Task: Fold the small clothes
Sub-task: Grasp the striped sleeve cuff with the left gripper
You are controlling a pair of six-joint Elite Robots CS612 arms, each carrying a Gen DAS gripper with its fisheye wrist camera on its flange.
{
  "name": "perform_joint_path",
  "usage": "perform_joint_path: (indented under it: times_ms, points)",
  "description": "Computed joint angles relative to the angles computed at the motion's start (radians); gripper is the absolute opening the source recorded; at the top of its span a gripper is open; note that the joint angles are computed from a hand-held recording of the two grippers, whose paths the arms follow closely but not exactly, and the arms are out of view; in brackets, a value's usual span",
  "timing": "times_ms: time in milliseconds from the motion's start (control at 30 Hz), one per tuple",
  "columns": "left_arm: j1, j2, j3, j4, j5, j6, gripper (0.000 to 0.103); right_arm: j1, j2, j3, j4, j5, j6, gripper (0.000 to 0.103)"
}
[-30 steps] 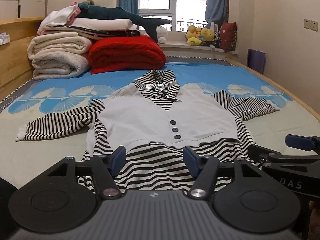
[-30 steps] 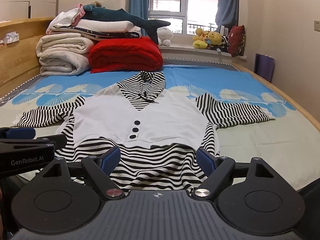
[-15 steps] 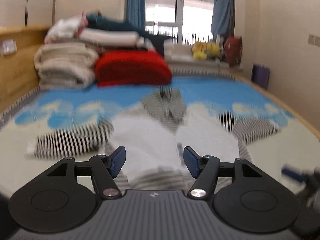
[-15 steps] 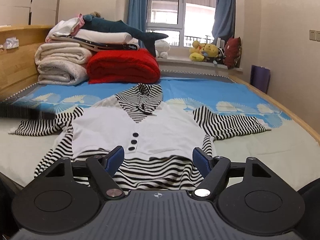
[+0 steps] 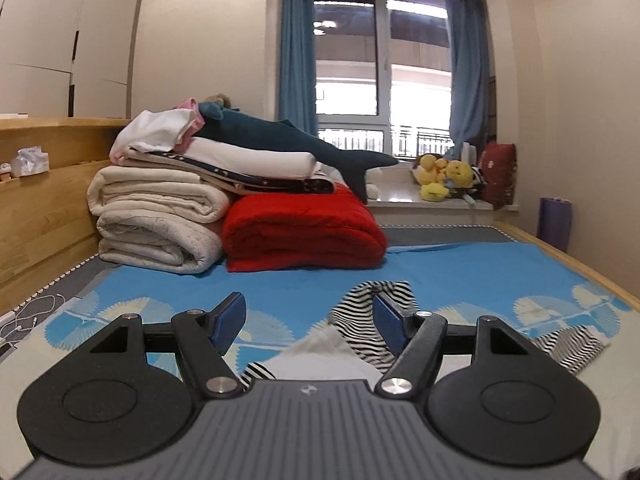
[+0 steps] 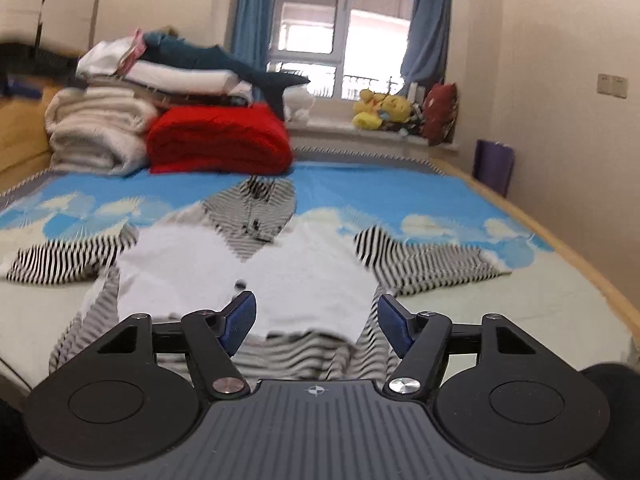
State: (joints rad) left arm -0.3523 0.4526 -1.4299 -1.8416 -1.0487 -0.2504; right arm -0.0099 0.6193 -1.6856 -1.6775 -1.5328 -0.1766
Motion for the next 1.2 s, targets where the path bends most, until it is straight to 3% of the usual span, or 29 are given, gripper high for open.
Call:
perform_joint_path:
  times_ms: [100,267,433,600,700,767,867,1000,1200]
  points:
    - [0.029,-0.007,0.059,-0.051,-0.001,0.021,0.075,-0.006,-0.022,0.025,0.000,0.011,0.010,0.073]
    - [0.080,-0.043,0.181,-0.045,-0.001,-0.051,0.073,-0.013,-0.069,0.106,0.005,0.044,-0.002,0.074]
    - [0.130,-0.097,0.323,0.000,0.034,-0.125,0.064,-0.009,-0.131,0.229,-0.071,0.069,-0.027,0.074]
    - [0.169,-0.091,0.364,0.047,0.103,-0.215,0.063,0.002,-0.203,0.378,-0.158,0.118,-0.055,0.074]
    - [0.189,-0.073,0.345,0.197,0.143,-0.337,0.064,0.011,-0.237,0.464,-0.219,0.155,-0.097,0.074]
    - [0.215,-0.094,0.365,0.358,0.128,-0.493,0.064,0.018,-0.257,0.519,-0.255,0.173,-0.132,0.074]
    - [0.250,-0.105,0.379,0.470,0.104,-0.638,0.069,0.027,-0.289,0.599,-0.304,0.196,-0.167,0.073]
    - [0.272,-0.102,0.364,0.593,0.086,-0.726,0.076,0.040,-0.338,0.729,-0.392,0.214,-0.174,0.073]
    - [0.302,-0.107,0.391,0.722,-0.046,-0.839,0.076,0.051,-0.389,0.876,-0.478,0.226,-0.138,0.074]
